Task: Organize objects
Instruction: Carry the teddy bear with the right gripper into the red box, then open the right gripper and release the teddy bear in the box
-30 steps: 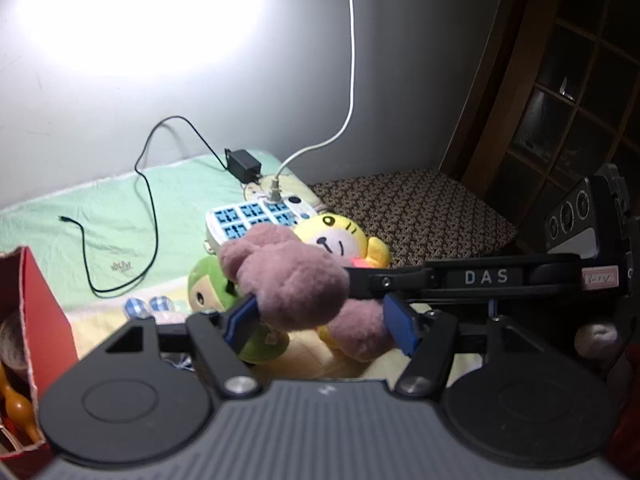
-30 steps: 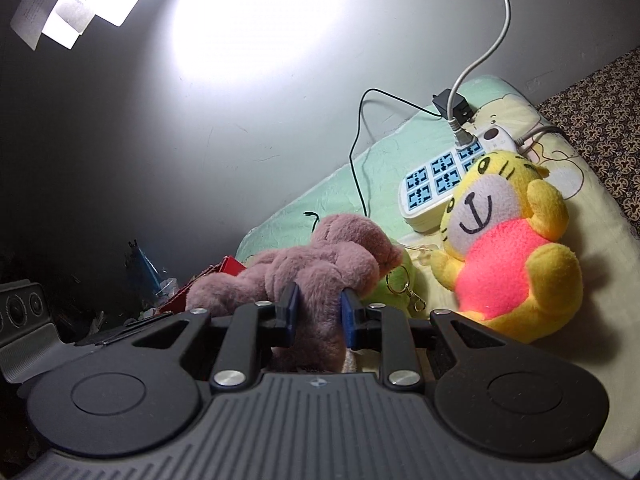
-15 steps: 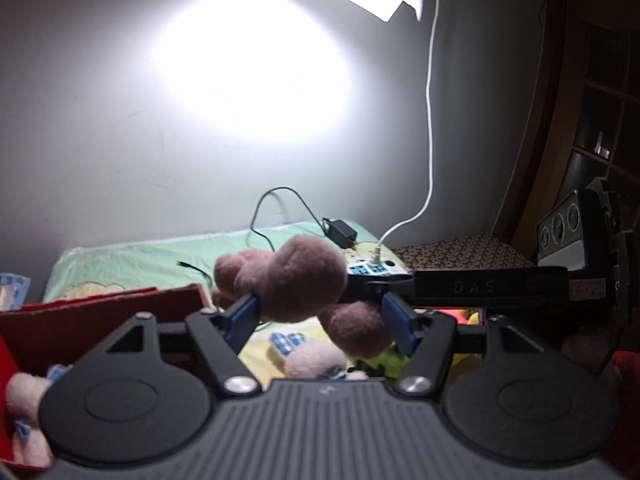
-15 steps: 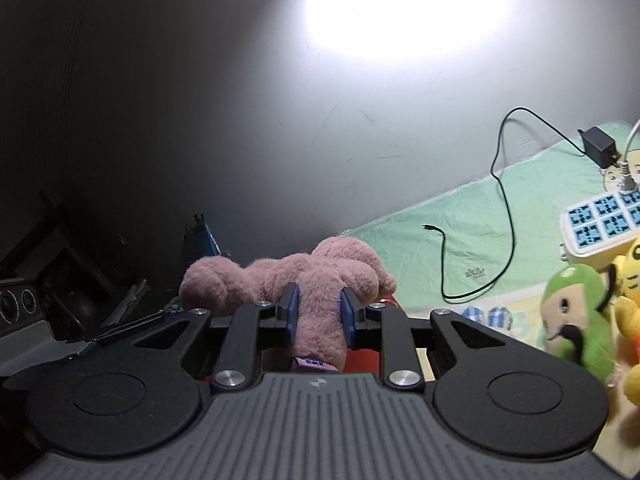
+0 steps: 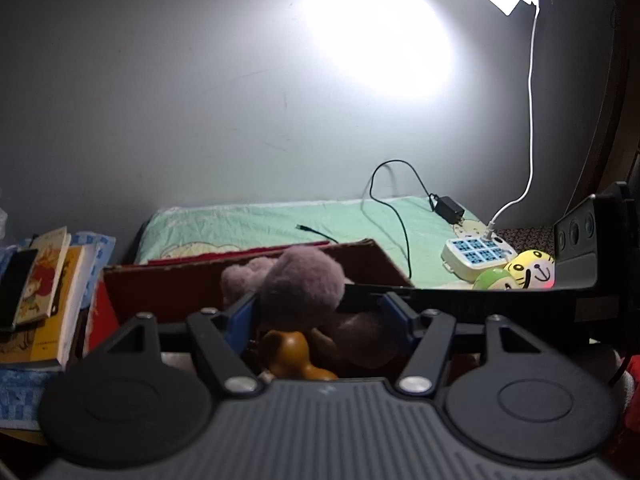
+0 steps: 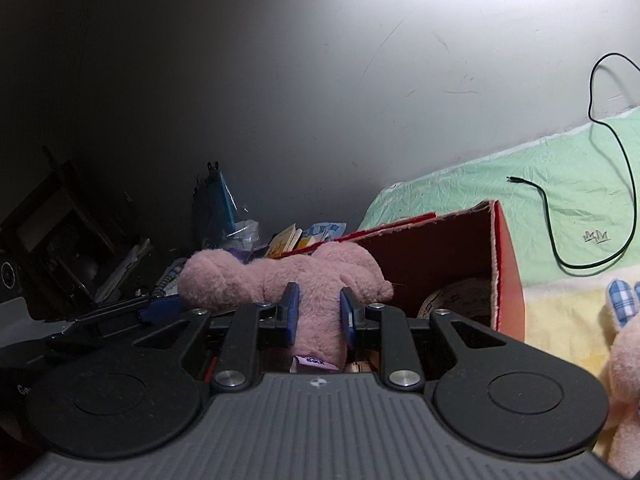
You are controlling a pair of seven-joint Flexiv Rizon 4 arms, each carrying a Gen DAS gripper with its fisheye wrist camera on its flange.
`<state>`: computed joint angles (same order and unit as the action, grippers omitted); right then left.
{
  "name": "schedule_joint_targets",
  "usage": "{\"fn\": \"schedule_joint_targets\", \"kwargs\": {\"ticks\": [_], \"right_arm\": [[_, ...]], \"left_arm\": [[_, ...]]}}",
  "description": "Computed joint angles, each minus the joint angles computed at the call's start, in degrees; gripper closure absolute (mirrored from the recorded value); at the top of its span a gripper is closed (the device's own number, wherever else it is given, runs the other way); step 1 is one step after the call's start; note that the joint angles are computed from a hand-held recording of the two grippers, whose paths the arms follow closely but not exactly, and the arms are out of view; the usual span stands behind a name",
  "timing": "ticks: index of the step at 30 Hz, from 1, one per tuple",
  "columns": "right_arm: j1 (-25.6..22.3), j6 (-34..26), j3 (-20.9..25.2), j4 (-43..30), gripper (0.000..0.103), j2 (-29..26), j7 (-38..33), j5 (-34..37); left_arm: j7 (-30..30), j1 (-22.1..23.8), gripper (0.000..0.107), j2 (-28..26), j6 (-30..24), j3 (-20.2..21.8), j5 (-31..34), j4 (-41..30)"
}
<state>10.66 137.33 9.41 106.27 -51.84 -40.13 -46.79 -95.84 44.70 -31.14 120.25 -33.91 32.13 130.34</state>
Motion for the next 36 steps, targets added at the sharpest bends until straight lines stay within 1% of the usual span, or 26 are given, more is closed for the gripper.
{"fn": "schedule_joint_targets", "kwargs": {"ticks": [3,5,7,8,11,12,14,17,19,21,23,26,29,33,36], "right_arm": [[0.53,-2.78,0.21,-0.74,0.08,-0.67,1.32,-1.76],[0.15,-4.03,0.76,-0.86,0.08,-0.89,2.38,-3.85],[-0.06,-5.23,1.23,-0.92,0.081,-0.89,3.23,-5.19],[-0.47,-6.01,1.59,-1.45,0.081,-1.2,4.23,-6.41],[-0.21,-7.96,1.78,-1.24,0.081,-0.59,4.67,-7.02],[-1.26,-9.16,2.46,-1.82,0.08,-0.76,6.29,-9.26],[-3.74,-11.42,3.98,-3.27,0.08,-1.52,10.93,-15.03],[-4.37,-13.62,4.02,-4.3,0.079,-2.05,15.17,-19.08],[-3.57,-13.94,3.21,-3.67,0.078,-1.4,15.24,-17.94],[-4.79,-14.53,3.99,-4.43,0.077,-1.82,17.94,-20.71],[-4.94,-14.52,3.74,-4.53,0.074,-1.68,19.56,-22.05],[-3.48,-14.91,2.31,-3.21,0.075,-0.18,18.89,-20.5],[-2.1,-15.76,1.91,-1.55,0.075,1.17,16.19,-16.51],[-2.03,-15.14,3.36,-0.02,0.075,1.68,12.6,-11.17],[1.14,-15.62,1.89,2.22,0.074,3.72,7.64,-3.29]], "left_arm": [[0.85,1.3,0.043,-1.7,-1.51,-0.02,0.09,-0.25],[2.06,3.07,0.047,-2.85,-1.81,-0.85,0.52,-0.02],[3.63,2.99,0.047,-3.05,-1.4,-0.01,0.04,0.39],[4.14,3.57,0.047,-3.29,-1.6,-0.24,0.07,0.52],[5.23,6.94,0.047,-5.17,-3.44,-3.45,-0.23,0.81],[5.79,7.76,0.047,-5.56,-4.03,-4.34,-0.81,1.03],[7.06,8.19,0.047,-5.92,-4.79,-4.85,-2.38,1.55],[9.31,8.49,0.047,-6.79,-5.94,-5.69,-4.49,2.07],[10.88,8.11,0.048,-7.06,-6.53,-5.56,-5.96,2.31],[12.06,7.34,0.048,-6.86,-6.9,-4.89,-7.6,2.57],[12.67,6.74,0.048,-5.97,-8.14,-4.71,-9.39,3.08],[13.52,3.88,0.045,-4.42,-9.58,-2.52,-12.79,3.06],[14.02,3.09,0.04,-3.62,-11.41,-2.17,-15.37,2.8],[14.39,-1.31,0.031,-1.11,-12.83,1.56,-19.32,2.72],[14.77,-3.86,0.03,0.23,-14.35,3.4,-21.77,2.54]]}}
